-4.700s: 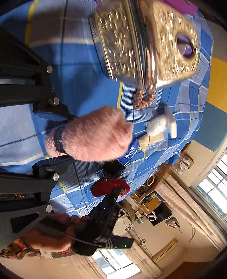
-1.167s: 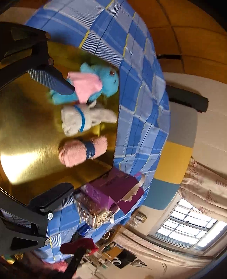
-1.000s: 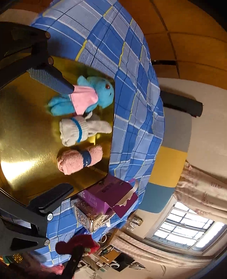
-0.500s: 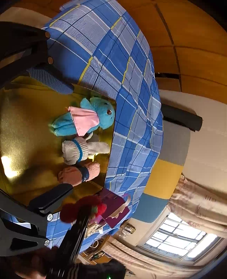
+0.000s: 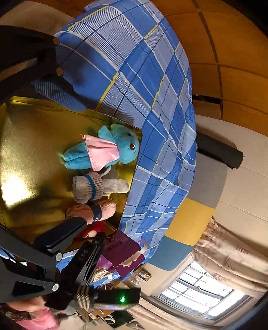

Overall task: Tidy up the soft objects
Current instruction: 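Lower the red knitted stocking into the gold tray beside the towel, open right tool, then grasp the black beaded hair braid from the bed with the right tool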

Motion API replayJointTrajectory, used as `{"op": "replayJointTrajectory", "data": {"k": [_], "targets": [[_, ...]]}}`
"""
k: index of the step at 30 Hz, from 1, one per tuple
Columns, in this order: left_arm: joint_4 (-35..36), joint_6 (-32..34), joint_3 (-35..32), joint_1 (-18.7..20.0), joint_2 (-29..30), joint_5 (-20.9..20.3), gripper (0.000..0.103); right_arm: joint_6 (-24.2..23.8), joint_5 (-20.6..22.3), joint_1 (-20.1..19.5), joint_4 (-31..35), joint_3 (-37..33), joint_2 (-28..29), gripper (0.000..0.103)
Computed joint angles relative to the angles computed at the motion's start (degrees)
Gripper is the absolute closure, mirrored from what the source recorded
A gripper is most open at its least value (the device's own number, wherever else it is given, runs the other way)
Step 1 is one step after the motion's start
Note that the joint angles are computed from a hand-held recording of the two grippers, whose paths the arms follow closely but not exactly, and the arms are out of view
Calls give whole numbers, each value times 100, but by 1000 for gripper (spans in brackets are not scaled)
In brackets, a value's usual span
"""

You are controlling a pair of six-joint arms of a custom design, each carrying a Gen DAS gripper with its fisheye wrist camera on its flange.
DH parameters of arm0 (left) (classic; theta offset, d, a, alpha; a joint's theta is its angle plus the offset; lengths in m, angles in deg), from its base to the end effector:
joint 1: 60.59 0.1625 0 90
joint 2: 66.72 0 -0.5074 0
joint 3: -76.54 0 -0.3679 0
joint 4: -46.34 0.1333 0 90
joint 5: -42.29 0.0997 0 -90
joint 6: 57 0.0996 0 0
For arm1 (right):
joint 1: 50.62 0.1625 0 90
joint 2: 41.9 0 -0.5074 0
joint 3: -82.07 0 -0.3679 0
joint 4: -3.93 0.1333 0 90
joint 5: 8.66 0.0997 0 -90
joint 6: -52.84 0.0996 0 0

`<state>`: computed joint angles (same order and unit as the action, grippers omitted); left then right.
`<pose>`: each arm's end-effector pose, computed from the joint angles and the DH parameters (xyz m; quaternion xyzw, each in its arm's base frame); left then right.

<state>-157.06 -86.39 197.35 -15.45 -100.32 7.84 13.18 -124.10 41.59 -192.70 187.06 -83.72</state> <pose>-0.2387 -0.5453 0.0693 0.0114 0.8681 -0.4338 0.2409 0.1166 -0.6744 0.1758 0.2476 -0.8755 0.2764 0.3097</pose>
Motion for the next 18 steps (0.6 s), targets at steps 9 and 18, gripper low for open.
{"op": "replayJointTrajectory", "data": {"k": [9, 18], "targets": [[-11, 130, -49, -43, 95, -162, 0, -846, 1173, -219, -635, 1111, -702, 71], [-86, 469, -140, -159, 268, -464, 0, -1557, 1747, -527, -595, 1870, -1420, 71]]}}
